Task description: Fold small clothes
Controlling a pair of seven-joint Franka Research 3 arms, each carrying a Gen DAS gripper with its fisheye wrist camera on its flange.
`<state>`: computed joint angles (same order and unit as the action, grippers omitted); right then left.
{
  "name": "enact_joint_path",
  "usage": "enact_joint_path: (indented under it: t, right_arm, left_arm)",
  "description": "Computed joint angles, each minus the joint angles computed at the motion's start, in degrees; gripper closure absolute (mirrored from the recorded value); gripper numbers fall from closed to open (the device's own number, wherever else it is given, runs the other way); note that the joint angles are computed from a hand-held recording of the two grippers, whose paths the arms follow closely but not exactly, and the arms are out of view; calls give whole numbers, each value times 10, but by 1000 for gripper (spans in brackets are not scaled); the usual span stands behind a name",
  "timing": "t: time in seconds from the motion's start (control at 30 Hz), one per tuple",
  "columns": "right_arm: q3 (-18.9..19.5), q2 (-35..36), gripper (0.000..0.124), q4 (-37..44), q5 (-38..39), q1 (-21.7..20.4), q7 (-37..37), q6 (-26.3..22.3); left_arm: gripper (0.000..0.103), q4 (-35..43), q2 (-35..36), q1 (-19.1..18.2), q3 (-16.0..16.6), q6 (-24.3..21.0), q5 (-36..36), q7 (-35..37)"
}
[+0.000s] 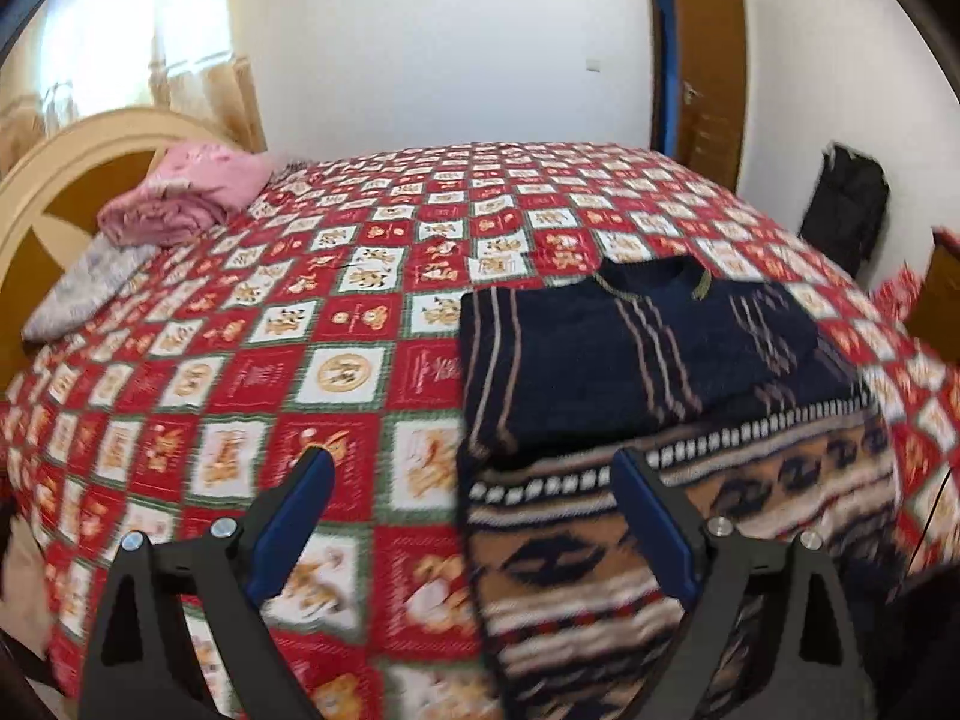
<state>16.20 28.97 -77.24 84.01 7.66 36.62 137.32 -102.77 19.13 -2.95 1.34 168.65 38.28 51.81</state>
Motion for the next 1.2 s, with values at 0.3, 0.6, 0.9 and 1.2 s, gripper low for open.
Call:
enact_joint_path:
  t: [0.3, 0.6, 0.9, 1.2]
  right_arm:
    - [-88, -236, 80, -304, -313, 82, 208, 104]
    - [-80, -63, 55, -192, -410, 116, 264, 104]
    - [-141, 142, 55, 75, -743, 208, 389, -33]
    - [-120, 122, 105, 48, -778, 200, 380, -32]
  left_arm:
    - [7, -119, -81, 0, -15, 38, 66, 88]
    - [7, -164, -117, -1, -20, 64, 118, 53]
    - [4, -156, -108, 16, -14, 56, 135, 9]
    - [4, -153, -109, 32, -5, 60, 148, -28]
